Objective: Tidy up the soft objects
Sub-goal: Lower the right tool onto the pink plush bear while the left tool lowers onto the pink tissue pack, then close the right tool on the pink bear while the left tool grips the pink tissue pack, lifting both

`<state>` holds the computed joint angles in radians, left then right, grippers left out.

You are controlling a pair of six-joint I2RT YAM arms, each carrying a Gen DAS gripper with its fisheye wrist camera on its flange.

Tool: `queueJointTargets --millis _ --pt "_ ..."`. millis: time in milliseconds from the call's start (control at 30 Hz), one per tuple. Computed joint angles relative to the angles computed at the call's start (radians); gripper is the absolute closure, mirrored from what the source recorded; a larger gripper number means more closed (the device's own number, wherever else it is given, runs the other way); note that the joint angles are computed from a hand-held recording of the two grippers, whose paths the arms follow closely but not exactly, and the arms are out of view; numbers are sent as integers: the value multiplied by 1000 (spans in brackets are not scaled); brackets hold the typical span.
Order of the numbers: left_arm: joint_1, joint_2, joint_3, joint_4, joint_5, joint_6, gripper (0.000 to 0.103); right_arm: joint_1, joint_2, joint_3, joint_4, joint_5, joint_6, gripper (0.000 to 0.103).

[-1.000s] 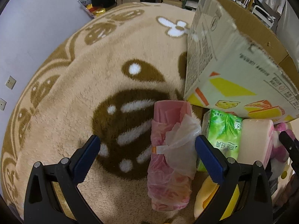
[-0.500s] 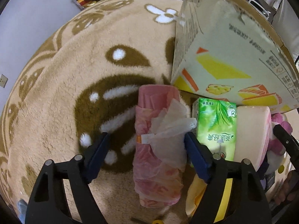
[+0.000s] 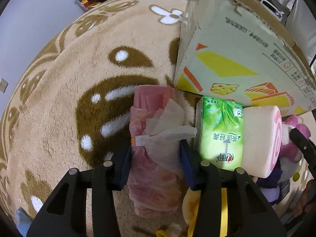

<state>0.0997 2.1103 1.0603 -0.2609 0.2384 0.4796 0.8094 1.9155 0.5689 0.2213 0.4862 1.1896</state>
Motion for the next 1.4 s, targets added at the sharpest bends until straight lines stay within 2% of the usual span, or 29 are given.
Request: queueJointTargets --millis 67,200,400,533,700,967,1233,1333,1400 --pt "8 -22 -18 -1 14 0 62 11 -1 -17 15 9 9 47" --pt "28 -72 -50 42 36 2 76 33 -12 -8 -33 39 46 48" --pt "43 -65 -15 -25 67 20 84 62 -27 -2 -62 69 63 55" --pt "52 -118 -58 -19 79 35 86 64 -34 -11 -53 77 68 56" --pt "64 -201 -116 10 107 46 86 106 -70 -6 -115 131 106 57" --pt "136 -362 -197 28 221 68 86 185 -172 -1 -230 242 158 57" --pt "221 -568 -299 114 397 54 86 323 -267 55 -463 422 286 57" --pt "228 -630 -322 147 428 36 86 356 -297 82 -540 493 310 57" --pt "214 -665 -332 173 414 25 86 371 -316 104 -587 538 317 57"
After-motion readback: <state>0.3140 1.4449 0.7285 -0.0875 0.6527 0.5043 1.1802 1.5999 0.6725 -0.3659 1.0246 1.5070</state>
